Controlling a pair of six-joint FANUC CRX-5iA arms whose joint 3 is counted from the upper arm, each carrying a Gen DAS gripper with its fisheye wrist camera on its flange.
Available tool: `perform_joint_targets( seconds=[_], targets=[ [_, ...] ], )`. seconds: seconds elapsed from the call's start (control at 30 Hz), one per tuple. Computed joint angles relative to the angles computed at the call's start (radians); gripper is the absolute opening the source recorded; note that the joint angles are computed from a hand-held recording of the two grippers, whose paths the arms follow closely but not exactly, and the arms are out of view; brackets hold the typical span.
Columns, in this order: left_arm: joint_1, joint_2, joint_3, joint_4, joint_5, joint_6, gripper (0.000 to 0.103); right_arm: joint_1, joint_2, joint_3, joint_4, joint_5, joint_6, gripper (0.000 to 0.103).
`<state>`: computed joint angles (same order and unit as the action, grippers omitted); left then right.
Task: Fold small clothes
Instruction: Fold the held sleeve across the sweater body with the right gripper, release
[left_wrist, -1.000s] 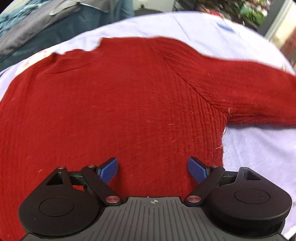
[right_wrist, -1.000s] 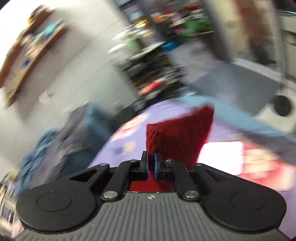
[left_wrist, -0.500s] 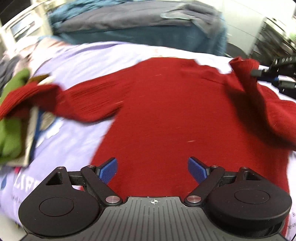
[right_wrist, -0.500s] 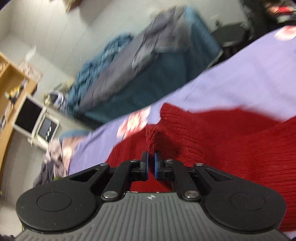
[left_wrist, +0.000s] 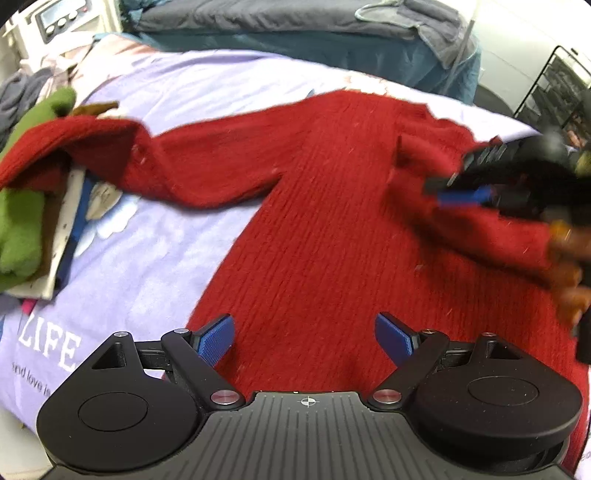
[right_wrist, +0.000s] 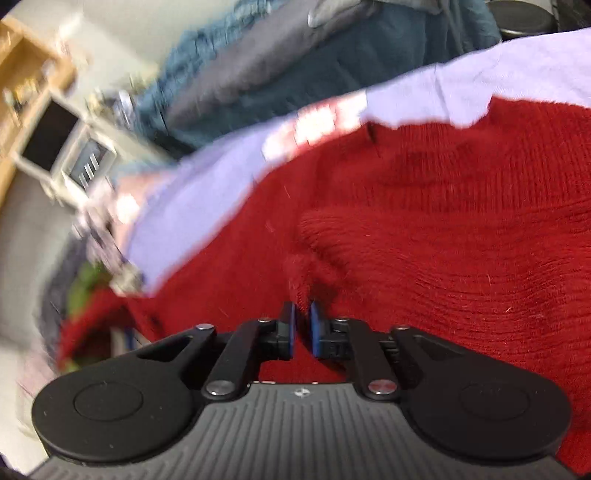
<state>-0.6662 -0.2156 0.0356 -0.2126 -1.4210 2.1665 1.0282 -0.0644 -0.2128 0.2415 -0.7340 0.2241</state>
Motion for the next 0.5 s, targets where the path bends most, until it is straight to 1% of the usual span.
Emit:
perform_joint_targets(
  seconds=[0.03,0.07,0.1,0.17,0.23,0.27,0.33,0.4,0.43,0.47,0.5],
  targets=[
    [-0.004,0.002,0.007,-0.004,0.013,-0.002,0.103,0.006,0.014,0.025,-0.006,-0.052,0.012,0.043],
    [-0.006,0.003,0.01,-0.006,0.028,-0.005,0.103,0.017,0.005,0.016,0.022,-0.072,-0.019,0.056],
    [-0.007,0.006,0.015,-0.006,0.039,-0.012,0.103,0.028,-0.022,-0.018,0.064,-0.055,-0.063,0.058],
    [-0.002,0.016,0.024,0.0,0.063,-0.035,0.103,0.046,-0.092,-0.093,0.133,-0.025,-0.126,0.058],
    [0.005,0.032,0.029,0.004,0.096,-0.063,0.103,0.074,-0.153,-0.147,0.197,-0.065,-0.156,0.058],
    [0.011,0.053,0.042,0.014,0.101,-0.088,0.103,0.086,-0.176,-0.165,0.228,-0.106,-0.156,0.058],
    [0.02,0.111,0.085,0.035,0.094,-0.137,0.103,0.115,-0.213,-0.191,0.275,-0.221,-0.147,0.056],
    [0.014,0.159,0.115,0.052,0.128,-0.173,0.103,0.127,-0.234,-0.202,0.286,-0.318,-0.127,0.05],
    [0.008,0.185,0.134,0.057,0.136,-0.193,0.103,0.132,-0.247,-0.209,0.288,-0.361,-0.122,0.046],
    [-0.001,0.216,0.157,0.06,0.139,-0.21,0.103,0.136,-0.259,-0.215,0.29,-0.391,-0.114,0.043],
    [-0.009,0.243,0.175,0.063,0.146,-0.227,0.103,0.14,-0.263,-0.222,0.297,-0.407,-0.111,0.042]
  ],
)
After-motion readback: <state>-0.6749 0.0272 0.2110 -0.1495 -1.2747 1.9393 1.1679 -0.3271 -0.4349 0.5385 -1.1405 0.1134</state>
